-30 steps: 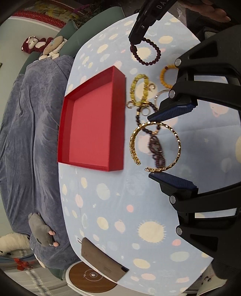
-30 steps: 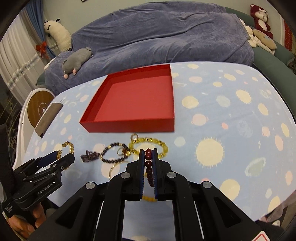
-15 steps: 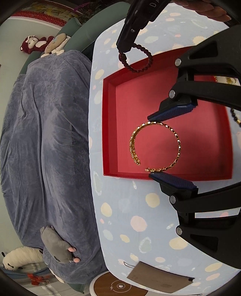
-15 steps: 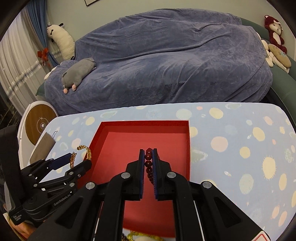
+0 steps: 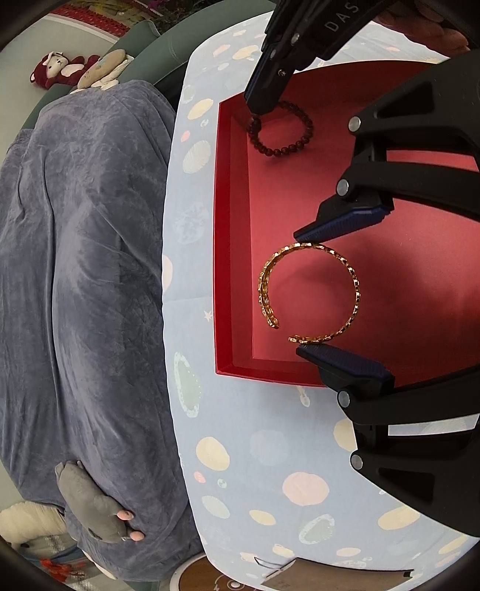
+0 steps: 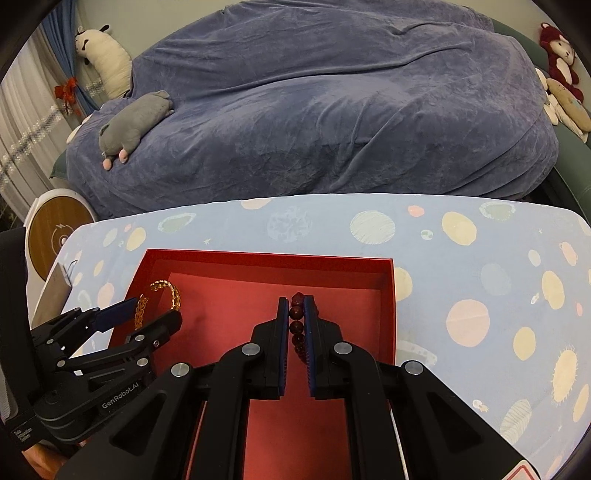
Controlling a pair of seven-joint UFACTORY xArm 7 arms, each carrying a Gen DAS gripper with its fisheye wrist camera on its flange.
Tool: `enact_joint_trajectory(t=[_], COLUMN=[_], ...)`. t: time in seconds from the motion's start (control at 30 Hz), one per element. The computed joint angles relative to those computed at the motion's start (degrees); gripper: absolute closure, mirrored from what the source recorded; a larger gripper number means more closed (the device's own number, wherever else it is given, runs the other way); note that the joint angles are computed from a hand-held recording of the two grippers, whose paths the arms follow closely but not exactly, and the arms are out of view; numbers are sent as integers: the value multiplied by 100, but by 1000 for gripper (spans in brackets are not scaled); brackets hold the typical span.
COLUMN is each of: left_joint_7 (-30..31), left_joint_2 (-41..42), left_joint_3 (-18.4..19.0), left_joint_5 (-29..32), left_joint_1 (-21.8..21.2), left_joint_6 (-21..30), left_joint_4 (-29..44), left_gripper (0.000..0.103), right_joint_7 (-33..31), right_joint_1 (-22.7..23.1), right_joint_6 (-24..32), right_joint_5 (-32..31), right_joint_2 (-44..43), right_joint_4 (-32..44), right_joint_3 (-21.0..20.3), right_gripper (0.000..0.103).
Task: Organize jewelry
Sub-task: 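Carry both bracelets into the red box and open both tools, then withdraw both tools from the red box toward the bracelets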
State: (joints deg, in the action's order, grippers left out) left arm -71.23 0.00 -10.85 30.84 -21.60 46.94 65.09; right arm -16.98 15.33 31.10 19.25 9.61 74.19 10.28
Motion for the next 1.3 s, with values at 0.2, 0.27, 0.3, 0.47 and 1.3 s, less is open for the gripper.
enact_joint_trajectory(t=[0.2,0.27,0.3,0.47,1.3], left_joint_7=[-210,-370,-418,-485,-2683], left_joint_2=[-23,-149,-213,-569,-2277], left_joint_3=[-12,-39,-64,-286,-2245], left_joint_5=[189,301,331,363,-1034], left_joint_1=[-22,-34,-38,-96,-1081], left_joint_6=[111,108,128,427,1994], left_joint_4=[18,-56,-82,-160,-1540], left_gripper=[40,37,35,35,31], right_joint_7=[114,51,20,-252,351], right_joint_1=[22,12,11,29,300], right_joint_6=[-266,-322,-334,-190,1273], right_joint_5=[-74,-19,-3,394,-700], right_joint_2=[-227,-387,-494,-1190,-6559], right_joint_4=[-213,-343,-429,-962,-5590], right_joint_3=[-23,-28,-39,-153,-664], right_gripper=[62,59,59,57,54])
